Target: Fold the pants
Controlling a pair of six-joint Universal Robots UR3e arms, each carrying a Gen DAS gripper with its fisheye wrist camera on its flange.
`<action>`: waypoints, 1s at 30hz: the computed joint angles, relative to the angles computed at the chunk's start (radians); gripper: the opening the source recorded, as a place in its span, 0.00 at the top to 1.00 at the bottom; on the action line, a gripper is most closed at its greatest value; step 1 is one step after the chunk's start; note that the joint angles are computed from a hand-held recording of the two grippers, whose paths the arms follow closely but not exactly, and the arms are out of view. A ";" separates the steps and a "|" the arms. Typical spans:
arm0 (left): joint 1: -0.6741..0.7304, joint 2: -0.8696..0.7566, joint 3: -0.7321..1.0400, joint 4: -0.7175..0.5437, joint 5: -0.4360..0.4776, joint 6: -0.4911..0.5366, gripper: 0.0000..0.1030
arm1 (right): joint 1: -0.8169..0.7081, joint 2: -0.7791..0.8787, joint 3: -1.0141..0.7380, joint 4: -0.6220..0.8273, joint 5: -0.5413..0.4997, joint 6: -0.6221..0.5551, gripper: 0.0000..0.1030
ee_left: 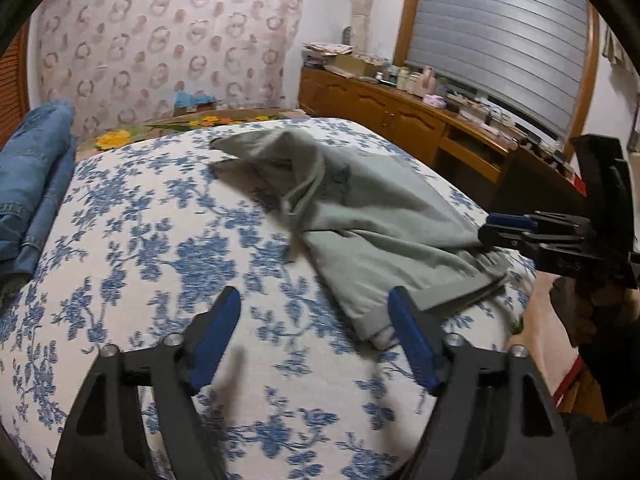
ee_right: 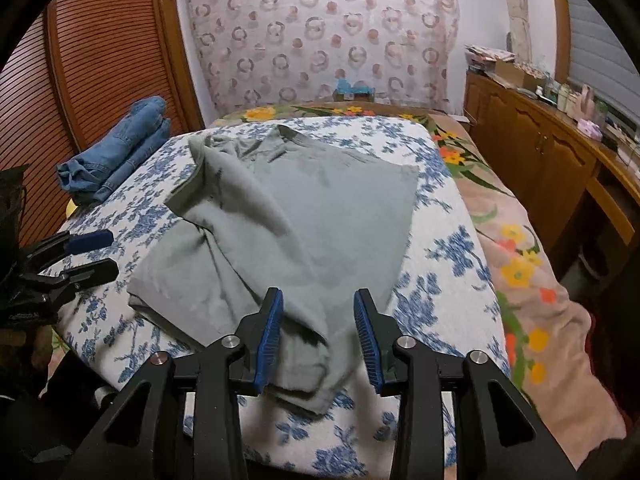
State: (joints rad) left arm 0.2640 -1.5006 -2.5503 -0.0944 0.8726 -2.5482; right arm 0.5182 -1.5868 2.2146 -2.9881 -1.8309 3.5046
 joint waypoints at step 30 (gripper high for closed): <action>0.124 -0.049 0.016 0.054 0.019 -0.040 0.25 | -0.038 0.522 -0.687 0.213 0.224 -0.248 0.53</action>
State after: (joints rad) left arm 0.3881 -1.5492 -2.5343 -0.0404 0.8920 -2.5883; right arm 0.4798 -1.0646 1.5271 -2.7755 -1.6070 3.2564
